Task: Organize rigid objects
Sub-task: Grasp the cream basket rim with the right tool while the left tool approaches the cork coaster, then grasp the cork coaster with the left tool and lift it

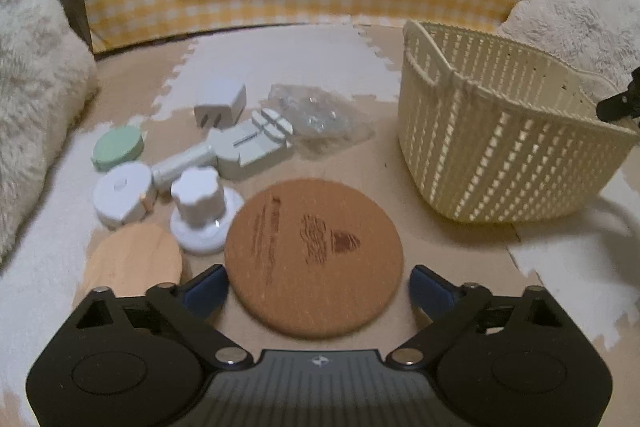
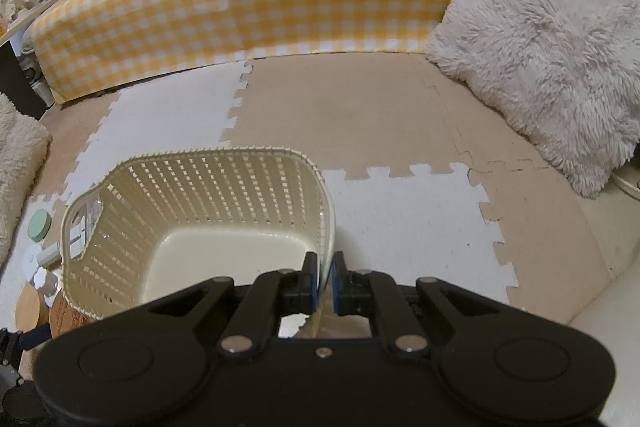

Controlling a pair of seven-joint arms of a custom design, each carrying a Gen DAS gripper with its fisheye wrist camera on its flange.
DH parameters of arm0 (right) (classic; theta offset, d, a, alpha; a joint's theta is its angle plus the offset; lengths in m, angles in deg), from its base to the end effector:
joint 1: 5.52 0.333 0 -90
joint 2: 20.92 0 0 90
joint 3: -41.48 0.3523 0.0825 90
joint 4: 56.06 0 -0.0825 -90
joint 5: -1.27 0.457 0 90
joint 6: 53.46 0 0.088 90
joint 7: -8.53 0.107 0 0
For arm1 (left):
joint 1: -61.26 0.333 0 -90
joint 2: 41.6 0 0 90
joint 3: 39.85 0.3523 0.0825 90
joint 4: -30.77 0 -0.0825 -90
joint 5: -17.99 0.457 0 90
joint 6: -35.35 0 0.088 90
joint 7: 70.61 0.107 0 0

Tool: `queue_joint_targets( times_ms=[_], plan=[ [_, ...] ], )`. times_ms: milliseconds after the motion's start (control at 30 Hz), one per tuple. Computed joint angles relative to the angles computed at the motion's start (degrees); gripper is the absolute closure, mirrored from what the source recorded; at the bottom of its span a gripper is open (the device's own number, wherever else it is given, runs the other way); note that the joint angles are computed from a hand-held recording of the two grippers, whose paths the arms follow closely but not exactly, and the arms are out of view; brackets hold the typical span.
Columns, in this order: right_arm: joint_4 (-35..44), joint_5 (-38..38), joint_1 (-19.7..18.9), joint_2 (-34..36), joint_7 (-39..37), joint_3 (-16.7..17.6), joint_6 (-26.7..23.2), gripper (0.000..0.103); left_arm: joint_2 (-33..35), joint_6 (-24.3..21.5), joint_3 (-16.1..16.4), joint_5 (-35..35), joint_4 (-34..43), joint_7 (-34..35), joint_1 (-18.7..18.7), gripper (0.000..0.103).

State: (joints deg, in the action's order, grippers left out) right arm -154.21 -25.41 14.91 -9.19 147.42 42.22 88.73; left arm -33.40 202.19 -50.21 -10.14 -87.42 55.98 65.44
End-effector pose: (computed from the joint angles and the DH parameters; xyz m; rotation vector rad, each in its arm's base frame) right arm 0.6912 0.2688 0.5396 -1.6445 2.0040 -0.6298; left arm 0.6801 -0.0407 0.4358 -1.5346 2.0729 -0.8087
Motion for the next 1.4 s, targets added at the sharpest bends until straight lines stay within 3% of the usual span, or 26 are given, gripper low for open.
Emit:
queue_joint_targets(
  times_ms=[300,400,833,1000,1200,1400],
  plan=[
    [0.2,0.2,0.0,0.1,-0.1,0.0,-0.3,0.096,2.7,2.2,-2.9,-6.4,2.4,7.4,2.3,0.007],
    [0.4,0.0,0.1,0.2,-0.1,0.0,-0.6,0.096,3.6,1.8,-2.3,-4.5,3.3,5.9,1.7,0.000],
    [0.3,0.3,0.1,0.3,0.2,-0.1,-0.3,0.096,5.9,1.6,-4.9,-3.8,6.1,7.6,4.0,0.004],
    [-0.2,0.8,-0.1,0.1,0.4,-0.1,0.5,0.096,4.9,-0.3,-3.8,-3.2,5.7,6.2,3.5,0.004],
    [-0.8,0.4,-0.1,-0.3,0.4,-0.1,1.6,0.096,2.1,-6.4,-3.0,-10.7,5.1,5.4,4.0,0.004],
    [-0.7,0.4,-0.1,-0.2,0.3,0.0,1.0,0.096,-2.2,-8.4,-0.7,-20.5,4.2,8.2,3.0,0.004]
  ],
)
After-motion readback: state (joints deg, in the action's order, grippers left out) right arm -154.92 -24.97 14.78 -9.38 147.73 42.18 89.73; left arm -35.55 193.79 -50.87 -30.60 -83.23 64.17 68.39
